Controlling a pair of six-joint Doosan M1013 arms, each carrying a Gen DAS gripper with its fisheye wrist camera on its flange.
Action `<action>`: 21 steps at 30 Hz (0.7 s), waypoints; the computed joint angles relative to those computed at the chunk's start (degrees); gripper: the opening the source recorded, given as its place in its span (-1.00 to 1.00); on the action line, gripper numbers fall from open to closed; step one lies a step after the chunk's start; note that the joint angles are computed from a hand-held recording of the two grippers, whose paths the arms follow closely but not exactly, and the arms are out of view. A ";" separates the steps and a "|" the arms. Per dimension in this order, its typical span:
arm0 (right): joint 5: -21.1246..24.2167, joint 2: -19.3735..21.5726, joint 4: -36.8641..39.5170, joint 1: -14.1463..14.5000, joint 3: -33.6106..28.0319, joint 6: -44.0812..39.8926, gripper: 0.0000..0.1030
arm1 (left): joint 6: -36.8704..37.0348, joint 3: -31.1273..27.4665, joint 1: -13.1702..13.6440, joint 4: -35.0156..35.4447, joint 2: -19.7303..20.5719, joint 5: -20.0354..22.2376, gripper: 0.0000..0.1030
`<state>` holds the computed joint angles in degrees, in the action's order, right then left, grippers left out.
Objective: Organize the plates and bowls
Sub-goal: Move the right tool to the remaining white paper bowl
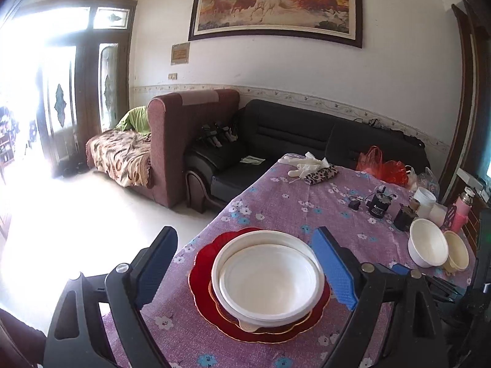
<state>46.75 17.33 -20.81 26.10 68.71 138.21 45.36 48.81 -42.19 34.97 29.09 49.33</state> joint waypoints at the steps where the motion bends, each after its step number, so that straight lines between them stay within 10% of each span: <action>1: -0.19 -0.56 -0.05 -0.11 0.79 0.46 -0.01 | 0.39 0.37 -0.42 0.24 -0.29 -0.40 0.74; 9: -1.99 -4.52 -1.57 0.05 6.13 2.84 0.05 | 5.69 1.95 -2.96 -0.90 -1.78 -2.13 0.86; 21: -2.33 -10.38 -5.32 -2.40 14.40 10.70 0.10 | 18.78 -4.79 -2.41 -20.58 2.78 3.41 0.90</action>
